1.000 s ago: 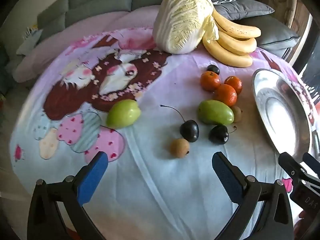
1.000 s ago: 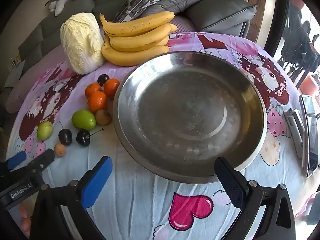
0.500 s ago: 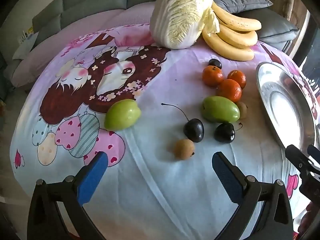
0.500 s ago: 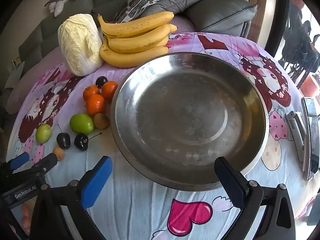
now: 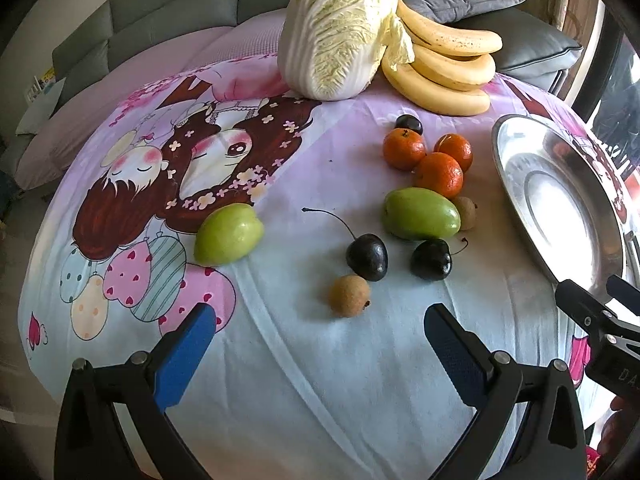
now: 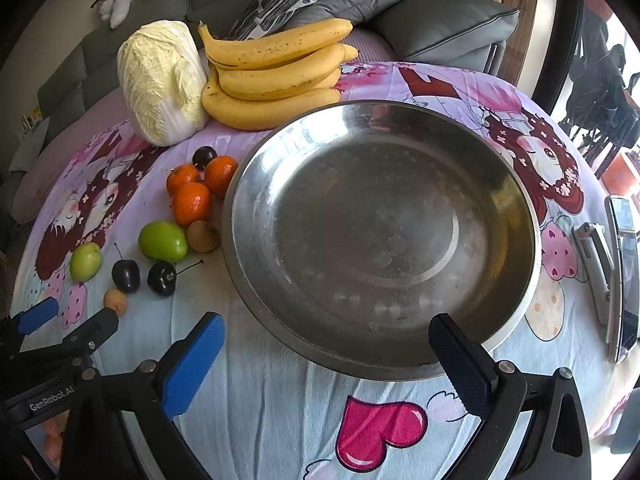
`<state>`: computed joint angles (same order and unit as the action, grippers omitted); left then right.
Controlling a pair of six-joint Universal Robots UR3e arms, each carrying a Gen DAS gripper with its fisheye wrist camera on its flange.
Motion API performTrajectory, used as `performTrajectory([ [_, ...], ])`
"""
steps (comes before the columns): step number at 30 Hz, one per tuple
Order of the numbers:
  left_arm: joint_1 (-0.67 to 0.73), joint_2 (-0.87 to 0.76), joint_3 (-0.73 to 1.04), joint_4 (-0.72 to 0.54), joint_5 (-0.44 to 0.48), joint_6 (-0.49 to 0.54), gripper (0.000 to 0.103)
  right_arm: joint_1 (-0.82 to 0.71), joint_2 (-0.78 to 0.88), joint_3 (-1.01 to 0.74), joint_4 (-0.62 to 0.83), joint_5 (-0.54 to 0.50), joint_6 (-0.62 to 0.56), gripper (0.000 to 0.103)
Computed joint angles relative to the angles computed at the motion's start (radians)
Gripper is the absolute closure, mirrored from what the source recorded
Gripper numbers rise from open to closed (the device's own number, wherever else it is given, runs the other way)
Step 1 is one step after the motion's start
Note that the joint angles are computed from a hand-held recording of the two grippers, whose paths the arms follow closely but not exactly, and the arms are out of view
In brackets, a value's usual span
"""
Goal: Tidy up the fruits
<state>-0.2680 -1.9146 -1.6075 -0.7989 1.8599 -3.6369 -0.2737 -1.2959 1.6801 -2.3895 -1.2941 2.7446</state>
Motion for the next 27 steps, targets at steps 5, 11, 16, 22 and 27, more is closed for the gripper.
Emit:
performTrajectory([
  [5, -0.002, 0.000, 0.000, 0.001, -0.003, 0.002, 0.000, -0.002, 0.005, -0.010, 0.014, 0.000, -0.011, 0.000],
  [11, -0.002, 0.003, -0.005, 0.007, -0.006, 0.007, 0.000, 0.000, 0.010, -0.018, 0.021, -0.005, -0.015, 0.000],
  [16, -0.002, 0.003, -0.005, 0.005, -0.007, 0.010, 0.000, -0.001, 0.009, -0.015, 0.022, -0.005, -0.018, 0.000],
  [22, -0.001, -0.001, 0.001, -0.001, -0.014, 0.011, 0.000, -0.002, 0.010, -0.016, 0.024, -0.004, -0.019, 0.000],
  [27, 0.003, 0.001, -0.001, -0.004, -0.017, 0.006, 0.000, -0.002, 0.009, -0.015, 0.023, -0.005, -0.019, 0.000],
])
